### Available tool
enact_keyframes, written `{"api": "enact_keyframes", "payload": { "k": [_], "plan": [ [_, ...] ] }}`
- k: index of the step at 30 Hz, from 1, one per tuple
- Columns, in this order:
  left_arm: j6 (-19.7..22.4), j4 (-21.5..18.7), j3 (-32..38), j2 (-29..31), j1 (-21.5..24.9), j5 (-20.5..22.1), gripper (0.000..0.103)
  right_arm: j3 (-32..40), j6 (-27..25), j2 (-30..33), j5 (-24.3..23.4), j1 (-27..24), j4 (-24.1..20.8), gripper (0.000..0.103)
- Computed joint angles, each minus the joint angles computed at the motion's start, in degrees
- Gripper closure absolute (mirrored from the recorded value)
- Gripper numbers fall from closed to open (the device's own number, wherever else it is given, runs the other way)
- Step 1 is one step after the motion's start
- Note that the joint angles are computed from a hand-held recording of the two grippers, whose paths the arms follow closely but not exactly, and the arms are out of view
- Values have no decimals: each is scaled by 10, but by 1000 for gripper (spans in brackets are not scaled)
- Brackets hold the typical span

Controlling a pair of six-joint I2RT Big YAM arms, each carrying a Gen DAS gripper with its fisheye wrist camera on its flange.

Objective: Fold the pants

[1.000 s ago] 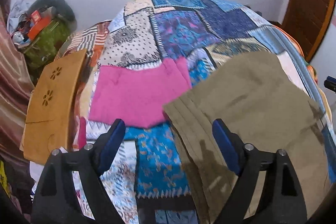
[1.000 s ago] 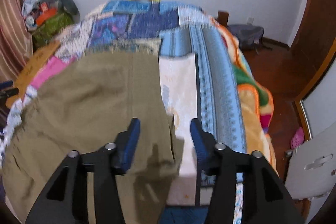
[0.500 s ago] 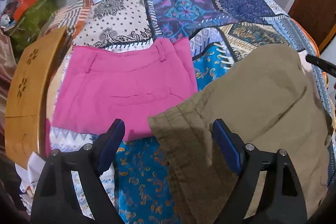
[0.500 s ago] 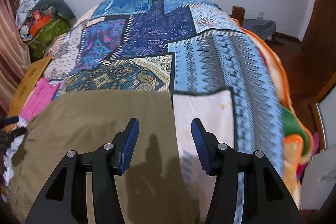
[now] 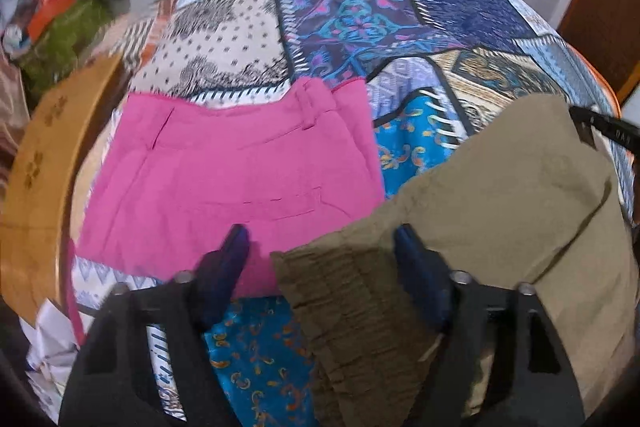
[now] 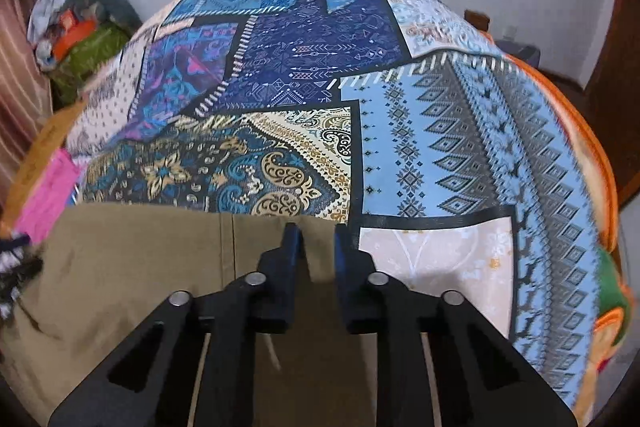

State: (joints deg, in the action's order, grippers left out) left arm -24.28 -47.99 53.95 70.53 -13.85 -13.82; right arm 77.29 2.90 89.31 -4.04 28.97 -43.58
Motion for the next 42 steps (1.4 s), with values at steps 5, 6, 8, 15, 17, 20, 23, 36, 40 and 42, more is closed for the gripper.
{"api": "enact_keyframes", "payload": {
  "k": [5,6,8,15,17,20,23,36,40,42],
  "plan": [
    [17,-35,29,7,-25,-47,74,-6,0,-16,43,7,8,100],
    [20,-41,33,6,-26,-48,79,-5,-1,-21,55,10,10,100],
    [23,-53,43,1,-25,-48,87,2,-14,-34,73,15,15,101],
    [4,-109,90,-40,-22,-87,102,37,-27,-73,85,16,4,102],
    [4,-113,96,-62,-5,-35,102,49,-20,-85,72,9,-9,102],
    [-13,-128,101,-72,1,-5,89,54,-24,-102,51,-2,-29,102],
    [-29,-121,95,-66,-6,-4,46,40,-33,-108,64,-1,-40,102],
    [-55,-50,82,56,30,78,30,-16,-15,-92,46,-19,-10,102],
    [-64,-14,74,71,49,128,30,-28,-19,-79,32,-28,3,102],
    [-67,3,69,79,58,162,41,-37,-17,-73,26,-32,12,102]
  ]
}}
